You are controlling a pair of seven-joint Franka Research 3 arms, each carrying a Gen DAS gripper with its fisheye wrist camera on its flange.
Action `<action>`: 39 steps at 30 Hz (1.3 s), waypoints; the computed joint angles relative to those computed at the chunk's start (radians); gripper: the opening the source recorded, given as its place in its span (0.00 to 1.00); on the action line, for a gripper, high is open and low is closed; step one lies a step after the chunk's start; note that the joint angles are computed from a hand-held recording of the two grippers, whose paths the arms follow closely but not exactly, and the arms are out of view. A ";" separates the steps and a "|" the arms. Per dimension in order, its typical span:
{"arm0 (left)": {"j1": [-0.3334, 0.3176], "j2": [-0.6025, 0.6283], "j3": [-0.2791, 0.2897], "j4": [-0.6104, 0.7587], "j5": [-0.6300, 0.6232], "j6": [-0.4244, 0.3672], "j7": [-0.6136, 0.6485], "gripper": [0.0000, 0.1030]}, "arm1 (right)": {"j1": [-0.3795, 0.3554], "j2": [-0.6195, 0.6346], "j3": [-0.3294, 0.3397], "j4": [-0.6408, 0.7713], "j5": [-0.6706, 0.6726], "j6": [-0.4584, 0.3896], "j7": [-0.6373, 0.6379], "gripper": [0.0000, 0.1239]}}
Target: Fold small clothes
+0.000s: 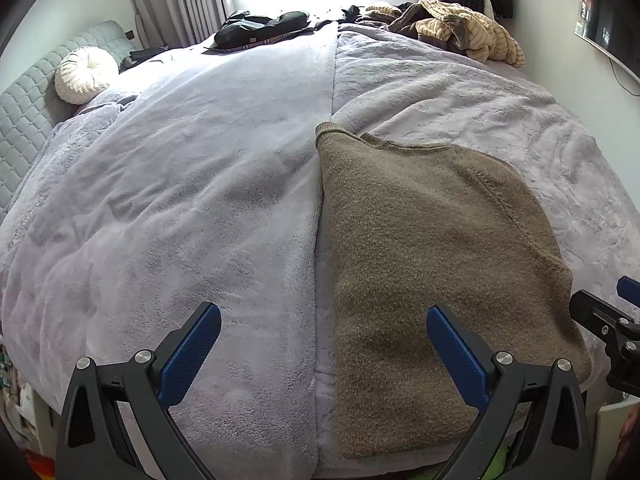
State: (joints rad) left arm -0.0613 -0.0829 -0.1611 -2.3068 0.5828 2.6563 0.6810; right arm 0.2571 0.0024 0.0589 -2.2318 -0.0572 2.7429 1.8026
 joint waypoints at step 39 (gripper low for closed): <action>-0.001 -0.013 -0.003 -0.009 0.007 -0.012 -0.008 1.00 | 0.003 -0.009 0.005 -0.009 -0.005 0.003 0.011 0.83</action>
State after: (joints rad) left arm -0.0626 -0.0954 -0.1638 -2.3162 0.5895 2.6442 0.6730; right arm 0.2600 -0.0067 0.0636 -2.2403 -0.0622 2.7457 1.8140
